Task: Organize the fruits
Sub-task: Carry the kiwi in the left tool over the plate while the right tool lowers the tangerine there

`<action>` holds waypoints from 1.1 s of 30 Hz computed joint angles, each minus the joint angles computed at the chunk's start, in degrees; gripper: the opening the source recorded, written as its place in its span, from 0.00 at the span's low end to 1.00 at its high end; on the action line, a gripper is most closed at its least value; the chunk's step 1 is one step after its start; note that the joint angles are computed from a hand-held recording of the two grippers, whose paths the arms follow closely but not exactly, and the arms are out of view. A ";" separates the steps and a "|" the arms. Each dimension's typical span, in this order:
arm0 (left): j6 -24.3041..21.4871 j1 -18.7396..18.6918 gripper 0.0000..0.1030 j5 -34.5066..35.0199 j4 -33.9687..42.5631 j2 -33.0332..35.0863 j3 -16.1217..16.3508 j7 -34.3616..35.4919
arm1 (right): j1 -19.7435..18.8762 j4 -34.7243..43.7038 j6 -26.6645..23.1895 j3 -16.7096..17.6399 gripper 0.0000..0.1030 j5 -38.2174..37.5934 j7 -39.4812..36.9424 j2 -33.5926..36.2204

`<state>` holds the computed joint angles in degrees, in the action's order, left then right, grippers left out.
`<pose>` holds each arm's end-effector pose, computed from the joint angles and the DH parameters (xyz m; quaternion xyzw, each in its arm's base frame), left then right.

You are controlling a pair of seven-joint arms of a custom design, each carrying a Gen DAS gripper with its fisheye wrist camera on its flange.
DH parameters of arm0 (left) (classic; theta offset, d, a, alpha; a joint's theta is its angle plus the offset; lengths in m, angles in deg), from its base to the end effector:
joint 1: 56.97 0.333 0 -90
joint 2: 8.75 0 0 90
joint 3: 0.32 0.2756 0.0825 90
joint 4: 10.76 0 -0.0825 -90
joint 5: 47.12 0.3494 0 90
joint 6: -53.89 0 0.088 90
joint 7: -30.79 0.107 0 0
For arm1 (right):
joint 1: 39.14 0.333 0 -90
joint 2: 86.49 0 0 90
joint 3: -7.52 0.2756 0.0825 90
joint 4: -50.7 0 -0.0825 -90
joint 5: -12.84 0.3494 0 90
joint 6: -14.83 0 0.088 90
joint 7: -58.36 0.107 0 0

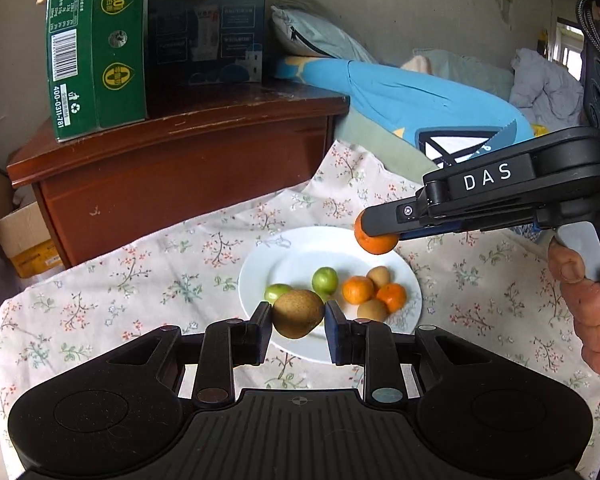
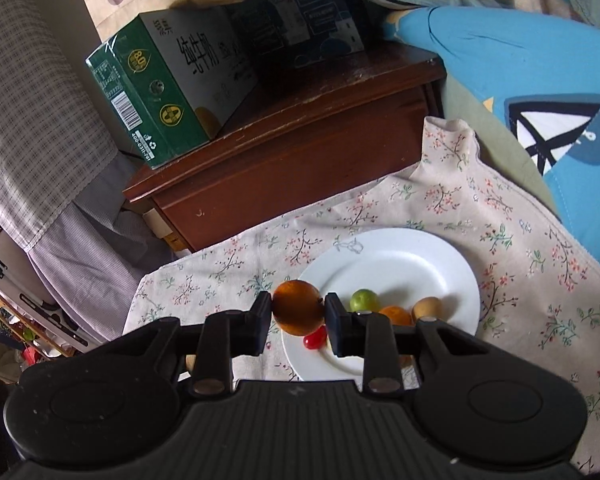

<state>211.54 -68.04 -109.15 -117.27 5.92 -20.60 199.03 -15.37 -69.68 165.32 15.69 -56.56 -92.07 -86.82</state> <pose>0.5494 -0.2756 0.4220 -0.2637 0.8514 -0.4413 0.1042 0.4523 0.3084 0.4444 -0.4208 0.7846 -0.2343 0.3904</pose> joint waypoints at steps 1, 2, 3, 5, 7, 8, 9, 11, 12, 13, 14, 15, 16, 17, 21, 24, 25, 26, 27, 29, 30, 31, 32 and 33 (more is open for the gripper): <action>-0.33 -0.07 0.25 -0.10 0.52 0.27 -0.11 -0.28 | -0.12 -0.08 -0.34 -0.12 0.28 -0.29 0.21 -0.21; -0.48 -0.17 0.25 -0.06 0.88 0.53 -0.17 -0.50 | -0.29 -0.23 -0.65 -0.23 0.28 -0.83 0.62 -0.45; -0.52 -0.28 0.25 -0.10 1.10 0.71 -0.30 -0.61 | -0.44 -0.36 -0.83 -0.28 0.28 -1.13 0.83 -0.64; -0.39 -0.59 0.25 0.14 1.54 1.29 -0.50 -0.83 | -0.82 -0.63 -0.95 -0.39 0.28 -1.57 1.22 -0.86; -0.46 -0.77 0.25 0.58 1.88 1.76 -0.65 -1.39 | -1.21 -0.66 -0.71 -0.53 0.28 -1.47 1.02 -0.61; -0.71 -0.94 0.25 1.21 2.29 2.22 -0.62 -2.27 | -1.39 -0.53 -0.68 -0.63 0.28 -1.23 0.50 -0.30; -0.95 -1.02 0.25 1.66 2.66 2.63 -0.68 -2.94 | -1.51 -0.34 -0.73 -0.74 0.28 -0.75 -0.31 0.02; -1.56 -1.15 0.25 2.60 3.78 3.90 -0.89 -4.30 | -1.81 -0.16 -0.23 -1.11 0.28 -0.33 -1.39 0.66; -1.51 -1.32 0.25 3.30 4.17 4.48 -0.98 -4.94 | -2.00 -0.04 0.30 -1.36 0.28 0.11 -2.03 1.15; -1.23 -1.68 0.25 4.47 4.57 5.17 -0.95 -5.93 | -2.13 0.11 0.68 -1.58 0.28 0.77 -2.74 1.64; -1.07 -1.88 0.25 5.52 4.92 5.80 -1.01 -6.77 | -2.20 0.26 0.75 -1.78 0.28 1.66 -3.46 2.17; -1.10 -1.93 0.25 6.42 5.25 6.35 -1.13 -7.50 | -2.23 0.33 0.83 -1.97 0.28 2.51 -3.97 2.57; -1.13 -1.98 0.25 7.35 5.57 6.88 -1.23 -8.32 | -2.29 0.29 1.13 -2.21 0.28 3.22 -4.28 2.94; -0.98 -2.06 0.25 8.25 5.92 7.51 -1.35 -9.02 | -2.36 0.25 1.46 -2.45 0.28 3.95 -4.66 3.32; -1.42 -1.72 0.25 10.88 7.26 9.30 -2.08 -11.30 | -2.26 0.49 1.43 -3.18 0.28 6.49 -6.27 4.79; -2.31 -1.69 0.25 12.94 8.22 10.60 -2.39 -13.32 | -2.19 0.72 1.45 -3.76 0.28 7.90 -7.20 5.88; -2.32 -1.74 0.25 13.63 8.39 10.95 -2.47 -13.76 | -2.12 0.90 1.17 -3.93 0.28 8.33 -7.55 6.21; -2.48 -1.84 0.25 14.44 8.68 11.36 -2.45 -14.42 | -2.08 0.95 1.08 -4.13 0.28 8.64 -7.71 6.47; -2.54 -1.98 0.25 15.27 8.98 11.78 -2.40 -15.21 | -2.07 0.92 1.12 -4.34 0.28 8.88 -7.74 6.64; -2.18 -2.24 0.25 16.81 9.59 12.69 -2.33 -16.62 | -2.03 0.83 1.07 -4.71 0.28 8.99 -7.32 6.90; -2.10 -2.19 0.25 17.41 9.90 13.12 -2.46 -16.98 | -2.04 0.82 1.08 -4.84 0.28 9.18 -7.33 7.06; -1.90 -2.16 0.25 17.91 10.26 13.64 -2.65 -17.20 | -2.06 0.77 1.24 -4.96 0.28 9.35 -7.32 7.19; -1.51 -2.05 0.25 18.18 10.35 13.89 -2.90 -17.41 | -2.12 0.70 1.60 -5.10 0.28 9.54 -7.22 7.35; -0.42 -2.07 0.27 18.27 10.23 14.04 -3.11 -17.71 | -2.10 0.70 1.81 -5.20 0.29 9.58 -6.89 7.50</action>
